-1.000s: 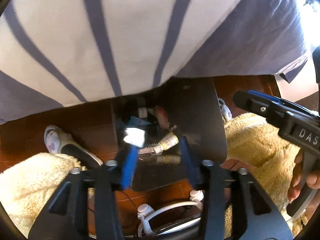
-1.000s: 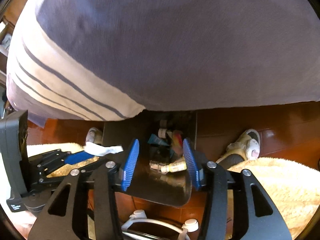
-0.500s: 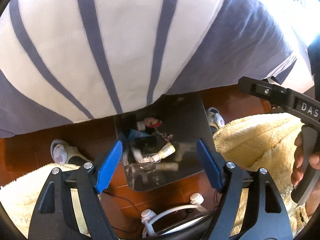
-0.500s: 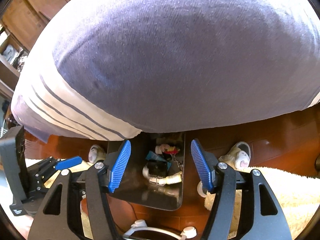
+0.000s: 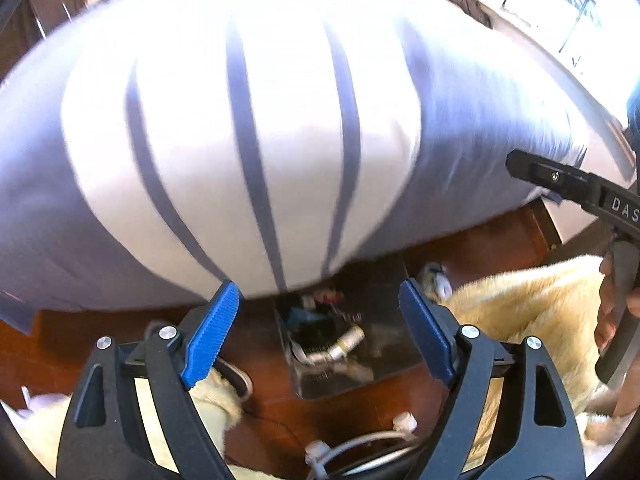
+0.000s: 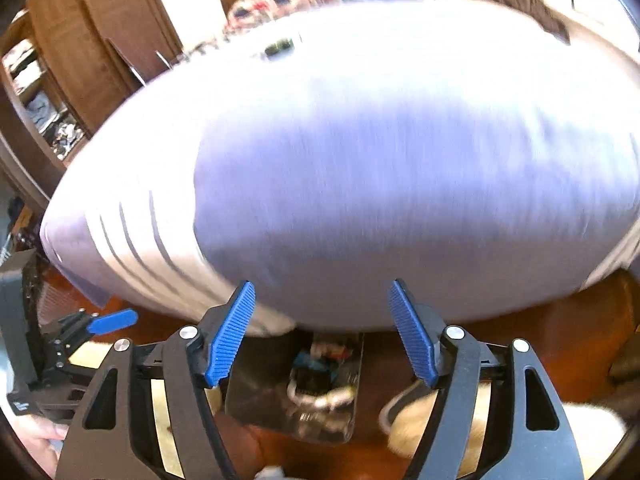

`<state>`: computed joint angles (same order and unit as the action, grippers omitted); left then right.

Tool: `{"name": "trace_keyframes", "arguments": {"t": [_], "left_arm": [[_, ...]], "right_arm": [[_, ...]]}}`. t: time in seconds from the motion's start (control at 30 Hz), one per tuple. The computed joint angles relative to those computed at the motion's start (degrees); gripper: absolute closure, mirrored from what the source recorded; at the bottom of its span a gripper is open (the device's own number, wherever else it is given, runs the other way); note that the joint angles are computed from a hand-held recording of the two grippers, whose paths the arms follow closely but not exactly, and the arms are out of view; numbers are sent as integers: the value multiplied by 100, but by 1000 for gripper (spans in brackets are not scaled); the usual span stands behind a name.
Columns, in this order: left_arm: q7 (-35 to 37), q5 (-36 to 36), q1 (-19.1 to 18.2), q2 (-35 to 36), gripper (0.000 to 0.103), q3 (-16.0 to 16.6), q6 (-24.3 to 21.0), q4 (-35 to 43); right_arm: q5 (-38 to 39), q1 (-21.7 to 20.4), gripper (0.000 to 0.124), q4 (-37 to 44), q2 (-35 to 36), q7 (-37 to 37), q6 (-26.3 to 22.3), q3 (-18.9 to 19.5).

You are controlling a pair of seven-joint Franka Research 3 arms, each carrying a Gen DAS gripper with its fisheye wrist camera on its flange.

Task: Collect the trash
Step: 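Raise both open tools back toward the green bottle and cloth on the bed, then grasp the green bottle with the right tool while the left tool grasps the grey cloth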

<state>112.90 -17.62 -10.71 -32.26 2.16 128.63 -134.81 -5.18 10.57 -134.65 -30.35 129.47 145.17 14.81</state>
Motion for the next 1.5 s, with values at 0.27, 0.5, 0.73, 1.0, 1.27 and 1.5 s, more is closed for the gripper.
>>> {"name": "trace_keyframes", "arguments": {"t": [0.27,0.5,0.73,1.0,1.27,1.5], "left_arm": [[-43,95,111,585,19,-32,451,1065],[-257,392,356,1528,11,-271,941,2125],[-449,540,610,2623,9,-523,983,3271],[-527,784,862,3487,9,-871,822,4208],[-554,873,968,4073,9,-1058,592,4867],[-768,1021,951,4787,9,-1214,308,5788]], "right_arm": [[-643,-366,47,1138,705,-165,96,-6],[-1135,-326,37,2365,1749,-219,20,-238],[-1072,133,37,4002,3171,-514,-357,-709],[-997,703,39,5870,4687,-884,-1117,-1250],[-524,934,58,7369,5717,-1169,-1935,-1702],[-455,817,58,8085,6176,-1055,-2225,-1912]]}}
